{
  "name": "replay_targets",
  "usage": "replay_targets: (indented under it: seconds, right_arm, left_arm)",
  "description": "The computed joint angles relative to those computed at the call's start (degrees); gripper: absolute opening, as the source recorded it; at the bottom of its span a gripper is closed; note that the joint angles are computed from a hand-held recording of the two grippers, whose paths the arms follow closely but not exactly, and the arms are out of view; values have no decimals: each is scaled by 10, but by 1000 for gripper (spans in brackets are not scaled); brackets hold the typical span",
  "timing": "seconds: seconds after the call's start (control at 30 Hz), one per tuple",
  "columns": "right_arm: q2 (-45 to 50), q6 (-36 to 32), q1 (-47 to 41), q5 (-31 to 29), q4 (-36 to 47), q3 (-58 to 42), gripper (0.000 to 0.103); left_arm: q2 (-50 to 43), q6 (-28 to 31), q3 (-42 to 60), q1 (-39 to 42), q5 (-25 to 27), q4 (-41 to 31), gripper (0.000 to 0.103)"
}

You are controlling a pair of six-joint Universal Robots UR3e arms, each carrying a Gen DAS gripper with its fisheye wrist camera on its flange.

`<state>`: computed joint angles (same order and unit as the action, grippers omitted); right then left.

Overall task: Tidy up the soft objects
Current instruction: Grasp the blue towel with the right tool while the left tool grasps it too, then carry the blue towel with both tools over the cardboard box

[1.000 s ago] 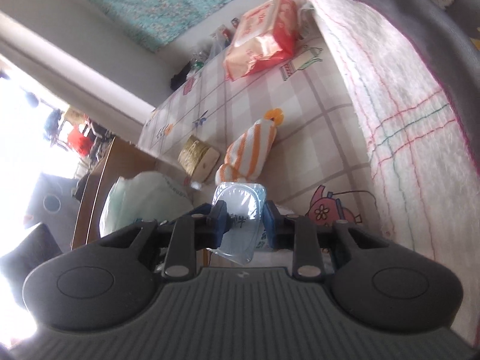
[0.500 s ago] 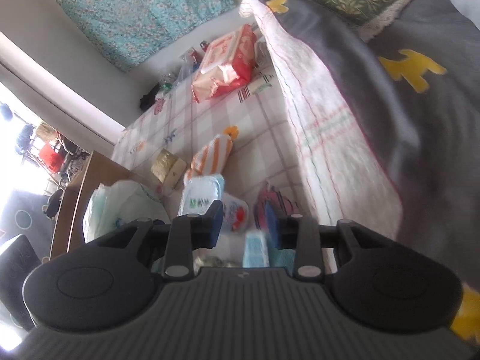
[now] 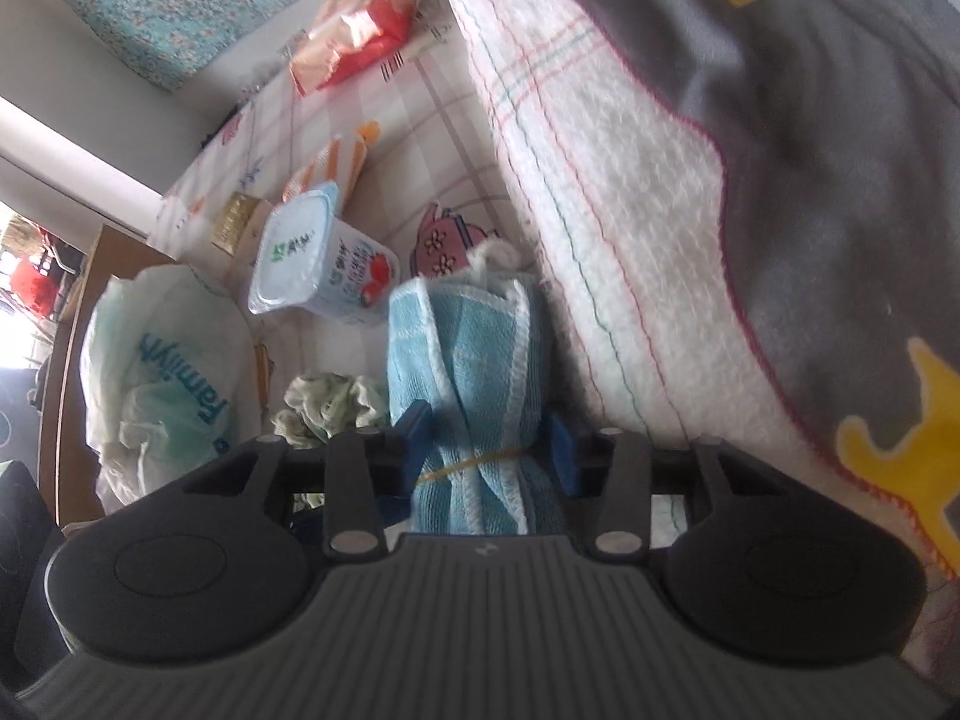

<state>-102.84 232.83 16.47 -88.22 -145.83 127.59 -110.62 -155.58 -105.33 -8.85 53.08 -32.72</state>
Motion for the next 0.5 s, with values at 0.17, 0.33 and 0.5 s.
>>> replay_targets:
  seconds: [0.17, 0.33, 0.5]
  right_arm:
    - [28, 1, 20, -21, -21, -8, 41]
    - [31, 35, 64, -68, -20, -25, 25]
    - [20, 68, 126, -136, 37, -86, 24]
  left_arm:
    - [-24, -29, 19, 5, -8, -9, 41]
    - [-11, -32, 3, 14, -25, -3, 39]
    - [54, -6, -43, 42, -68, -7, 39]
